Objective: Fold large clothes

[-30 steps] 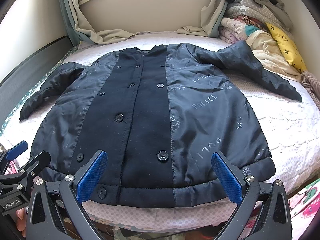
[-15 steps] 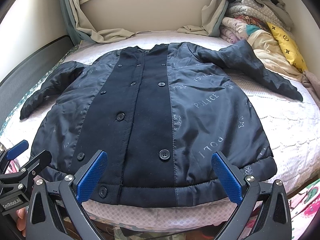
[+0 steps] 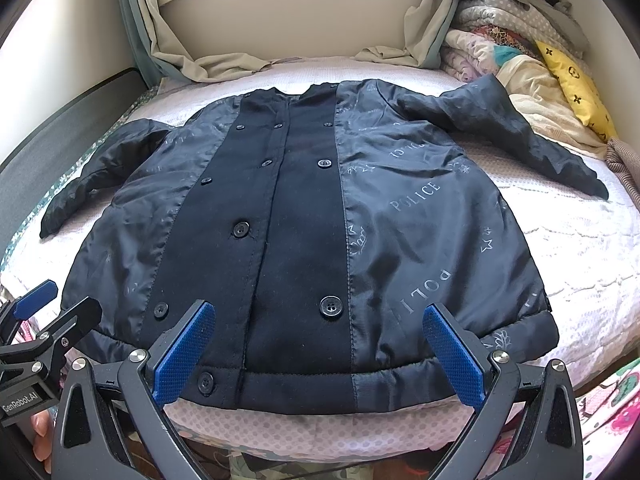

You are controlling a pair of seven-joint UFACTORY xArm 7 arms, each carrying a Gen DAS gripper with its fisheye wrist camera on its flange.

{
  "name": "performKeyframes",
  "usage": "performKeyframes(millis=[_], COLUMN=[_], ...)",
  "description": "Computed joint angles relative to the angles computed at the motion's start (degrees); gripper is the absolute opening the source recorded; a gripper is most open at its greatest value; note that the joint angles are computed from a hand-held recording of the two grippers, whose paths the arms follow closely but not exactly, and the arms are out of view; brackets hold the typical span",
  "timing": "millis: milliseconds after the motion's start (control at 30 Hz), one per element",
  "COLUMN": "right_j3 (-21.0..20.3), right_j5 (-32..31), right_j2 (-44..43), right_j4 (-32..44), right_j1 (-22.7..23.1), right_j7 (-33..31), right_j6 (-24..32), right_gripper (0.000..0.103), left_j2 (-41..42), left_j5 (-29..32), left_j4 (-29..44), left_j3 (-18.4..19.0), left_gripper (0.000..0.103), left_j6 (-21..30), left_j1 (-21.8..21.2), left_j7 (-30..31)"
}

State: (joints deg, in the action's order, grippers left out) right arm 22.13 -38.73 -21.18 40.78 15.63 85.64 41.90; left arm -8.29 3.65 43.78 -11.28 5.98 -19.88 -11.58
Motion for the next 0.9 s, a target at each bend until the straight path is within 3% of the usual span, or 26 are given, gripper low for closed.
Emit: performKeyframes(millis=[100, 200, 267, 467, 533, 600, 667, 767, 833, 900], right_j3=[-1.9, 4.2, 3.0, 5.5, 4.8, 3.3, 2.8, 2.3, 1.8, 0.5], right_j5=[2.2, -9.1, -10.3, -19.9, -23.1, -24.2, -22.9, -22.4, -24.0, -26.0], right_j2=[0.1, -0.5, -0.6, -2.0, -3.4, -4.7, -3.3, 1.5, 4.3, 5.9], right_j4=[0.1, -0.6, -0.1, 2.7, 2.8, 3.1, 5.9, 12.0, 15.4, 17.2], right_j1=[1.5, -4.0, -2.3, -1.9, -1.8, -1.8, -1.9, -2.6, -2.7, -2.2], right_j7=[-2.0, 5.3, 5.9, 11.3, 13.2, 13.2, 8.7, 0.3, -2.1, -3.1], right_j6=[0.0, 0.1, 1.2, 8.1, 7.0, 4.7, 5.4, 7.8, 10.1, 10.5], right_gripper=[0.103, 0.103, 0.103, 0.103, 0.103, 0.103, 0.103, 0.103, 0.103, 0.103], left_j2=[0.0, 0.0, -0.9, -4.4, -4.2, -3.3, -2.0, 0.0, 1.4, 2.6], left_j5=[1.0, 0.0, 1.4, 15.7, 13.9, 8.7, 3.1, -4.5, -5.0, -5.0], left_j4=[0.5, 1.1, 1.0, 1.1, 1.9, 3.1, 4.7, 6.0, 7.1, 9.9], left_j3=[-0.4, 0.3, -0.3, -8.4, -5.5, 0.5, 5.1, 12.2, 12.0, 6.5], left_gripper=[0.102, 0.102, 0.102, 0.102, 0.102, 0.102, 0.102, 0.102, 0.102, 0.102], left_j6=[0.7, 1.4, 0.2, -5.6, -6.5, -6.7, -7.4, -13.3, -18.1, -17.7], left_j1=[0.8, 0.4, 1.7, 13.7, 11.3, 5.1, 0.2, -6.9, -5.9, 0.6], left_j7=[-1.4, -1.4, -3.3, -15.3, -13.2, -8.0, -3.0, 3.6, 4.3, 5.9])
